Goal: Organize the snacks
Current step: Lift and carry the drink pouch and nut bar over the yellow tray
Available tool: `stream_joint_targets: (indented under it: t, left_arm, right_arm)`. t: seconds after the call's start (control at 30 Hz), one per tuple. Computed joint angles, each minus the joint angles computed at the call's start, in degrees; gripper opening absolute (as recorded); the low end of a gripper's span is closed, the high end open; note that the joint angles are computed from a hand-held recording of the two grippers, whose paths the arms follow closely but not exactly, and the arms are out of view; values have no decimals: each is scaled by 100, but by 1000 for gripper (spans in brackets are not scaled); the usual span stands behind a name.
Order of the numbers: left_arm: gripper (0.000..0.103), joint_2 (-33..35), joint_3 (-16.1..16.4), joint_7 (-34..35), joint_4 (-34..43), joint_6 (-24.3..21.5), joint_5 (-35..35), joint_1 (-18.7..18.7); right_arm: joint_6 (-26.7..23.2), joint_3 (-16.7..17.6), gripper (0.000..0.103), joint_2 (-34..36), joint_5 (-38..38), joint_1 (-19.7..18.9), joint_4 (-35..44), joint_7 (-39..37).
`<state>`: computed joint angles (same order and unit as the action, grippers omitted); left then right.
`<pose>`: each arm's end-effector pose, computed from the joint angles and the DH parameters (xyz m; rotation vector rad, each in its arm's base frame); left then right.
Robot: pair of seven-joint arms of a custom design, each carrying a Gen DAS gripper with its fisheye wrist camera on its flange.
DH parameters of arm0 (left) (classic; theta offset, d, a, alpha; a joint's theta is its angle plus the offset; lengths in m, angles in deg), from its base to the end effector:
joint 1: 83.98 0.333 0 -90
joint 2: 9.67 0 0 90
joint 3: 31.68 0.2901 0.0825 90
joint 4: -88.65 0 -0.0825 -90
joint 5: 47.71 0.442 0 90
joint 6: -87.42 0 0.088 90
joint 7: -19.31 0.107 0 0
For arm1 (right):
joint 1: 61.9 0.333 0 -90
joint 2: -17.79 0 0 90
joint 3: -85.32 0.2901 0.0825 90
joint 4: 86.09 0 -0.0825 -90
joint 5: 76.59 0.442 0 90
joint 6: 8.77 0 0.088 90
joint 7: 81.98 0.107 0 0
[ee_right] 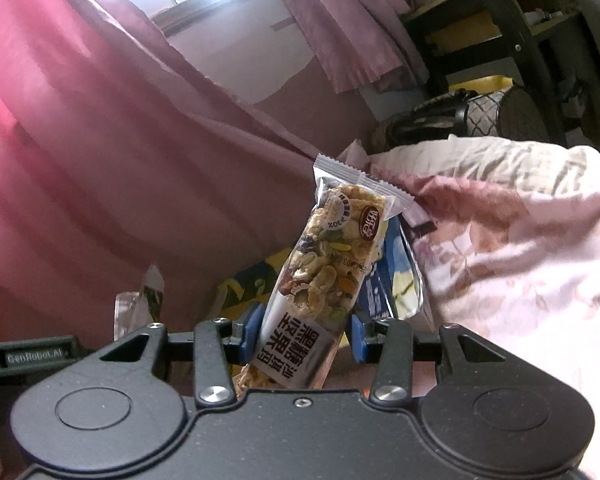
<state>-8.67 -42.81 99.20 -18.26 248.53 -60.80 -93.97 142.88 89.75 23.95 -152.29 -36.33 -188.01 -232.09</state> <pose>0.6306 -0.2309 0.5695 -1.8055 1.8255 -1.2330 0.5857 0.3658 0.5183 -0.9539 1.7857 -0.6281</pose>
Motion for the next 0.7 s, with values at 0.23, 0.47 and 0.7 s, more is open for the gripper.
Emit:
stream_joint_targets:
  t: [0.23,0.47,0.7]
  left_arm:
    - [37,465,21,-112,460,3,143,-26]
    - [37,978,120,-469,1065,-42,516,-123]
    - [37,1803,169,-546,2032,-131,552,-146]
  right_arm:
    - [193,-145,46,308,-122,-33,330,-31]
    - [504,-348,46,682,-124,17,743,-347]
    - [584,-624,46,1172,-121,124,1305,-570]
